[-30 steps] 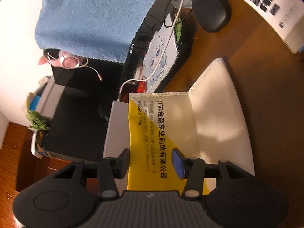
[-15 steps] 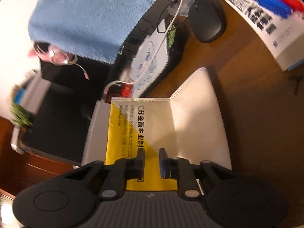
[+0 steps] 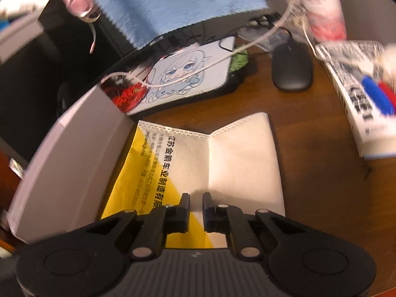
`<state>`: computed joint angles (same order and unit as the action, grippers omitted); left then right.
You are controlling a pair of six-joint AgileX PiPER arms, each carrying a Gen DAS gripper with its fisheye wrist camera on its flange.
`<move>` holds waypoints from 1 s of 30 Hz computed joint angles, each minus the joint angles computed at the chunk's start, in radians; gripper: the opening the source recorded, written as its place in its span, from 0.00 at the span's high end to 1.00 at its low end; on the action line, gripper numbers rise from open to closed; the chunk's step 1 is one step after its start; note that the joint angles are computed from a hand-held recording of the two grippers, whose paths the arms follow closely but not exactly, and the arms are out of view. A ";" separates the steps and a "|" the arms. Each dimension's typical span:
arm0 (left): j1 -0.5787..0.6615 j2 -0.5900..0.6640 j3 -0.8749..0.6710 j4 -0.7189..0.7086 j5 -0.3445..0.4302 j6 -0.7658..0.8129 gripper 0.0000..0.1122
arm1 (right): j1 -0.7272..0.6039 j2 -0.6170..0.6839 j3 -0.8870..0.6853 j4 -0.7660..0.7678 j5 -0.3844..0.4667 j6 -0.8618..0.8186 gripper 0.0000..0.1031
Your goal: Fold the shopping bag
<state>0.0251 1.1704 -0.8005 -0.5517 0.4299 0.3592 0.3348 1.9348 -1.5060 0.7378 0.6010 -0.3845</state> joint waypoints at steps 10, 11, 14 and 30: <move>0.028 0.164 -0.170 -0.159 0.068 0.164 0.85 | 0.045 -0.083 0.067 -0.180 -0.018 0.096 0.93; 0.025 0.203 -0.187 -0.171 0.080 0.173 0.85 | 0.041 -0.086 0.069 -0.170 -0.012 0.086 0.93; 0.016 0.295 -0.221 -0.163 0.098 0.152 0.85 | 0.025 -0.093 0.078 -0.137 0.006 0.056 0.93; 0.083 0.350 -0.190 -0.364 0.152 0.352 0.85 | 0.008 -0.125 0.122 -0.166 -0.026 0.067 0.87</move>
<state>0.1081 1.5207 -0.9903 -0.9160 0.5816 0.7110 0.3432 1.8098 -1.3840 0.5715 0.5750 -0.3174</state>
